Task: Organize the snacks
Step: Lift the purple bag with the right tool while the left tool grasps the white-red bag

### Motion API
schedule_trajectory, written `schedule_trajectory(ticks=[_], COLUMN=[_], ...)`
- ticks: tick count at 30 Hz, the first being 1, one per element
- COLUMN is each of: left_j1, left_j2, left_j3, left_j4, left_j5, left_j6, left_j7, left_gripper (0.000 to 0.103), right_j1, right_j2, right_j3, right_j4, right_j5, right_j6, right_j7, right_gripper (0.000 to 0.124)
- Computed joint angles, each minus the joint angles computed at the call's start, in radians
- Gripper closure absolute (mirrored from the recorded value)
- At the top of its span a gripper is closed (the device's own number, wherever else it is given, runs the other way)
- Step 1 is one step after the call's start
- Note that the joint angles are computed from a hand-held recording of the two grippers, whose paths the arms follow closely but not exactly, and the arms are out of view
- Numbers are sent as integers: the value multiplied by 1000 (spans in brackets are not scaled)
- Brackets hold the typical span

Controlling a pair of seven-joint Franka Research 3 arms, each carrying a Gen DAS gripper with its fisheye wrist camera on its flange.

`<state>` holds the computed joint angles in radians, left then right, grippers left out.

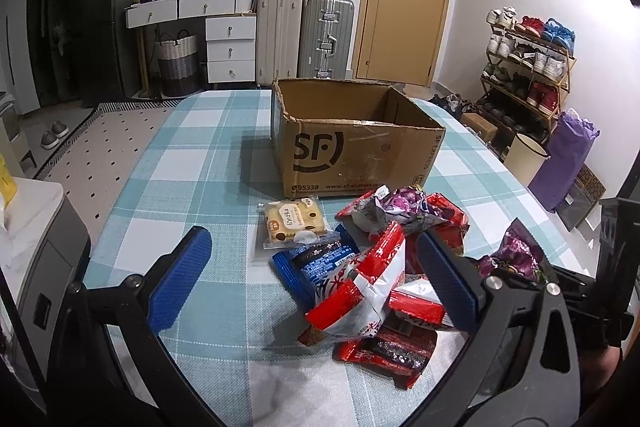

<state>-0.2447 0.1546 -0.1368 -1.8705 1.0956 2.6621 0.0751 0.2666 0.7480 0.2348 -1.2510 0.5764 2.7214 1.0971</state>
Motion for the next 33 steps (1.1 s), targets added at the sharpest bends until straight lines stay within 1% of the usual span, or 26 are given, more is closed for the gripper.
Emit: schedule_trajectory(ticks=[7, 11, 21, 29, 33], left_j1=[1, 2, -1, -1, -1], left_j2=[-4, -8, 9, 33, 52], left_j3=[-2, -3, -4, 3, 8], left_j4=[-5, -12, -9, 4, 12], left_j5=[-4, -10, -49, -97, -132], left_j6=[2, 6, 11, 13, 27], left_j7=[5, 6, 38, 74, 103], left_gripper=[1, 1, 1, 1, 1], right_j1=[-10, -14, -21, -26, -26], right_j2=[-22, -41, -73, -81, -80], right_j3=[10, 15, 27, 32, 30], right_j4=[-26, -55, -99, -110, -110], right_j5=[17, 30, 52, 72, 76], right_j6=[20, 50, 75, 76, 74], right_j7=[-12, -26, -56, -70, -70], right_gripper=[82, 82, 82, 82, 82])
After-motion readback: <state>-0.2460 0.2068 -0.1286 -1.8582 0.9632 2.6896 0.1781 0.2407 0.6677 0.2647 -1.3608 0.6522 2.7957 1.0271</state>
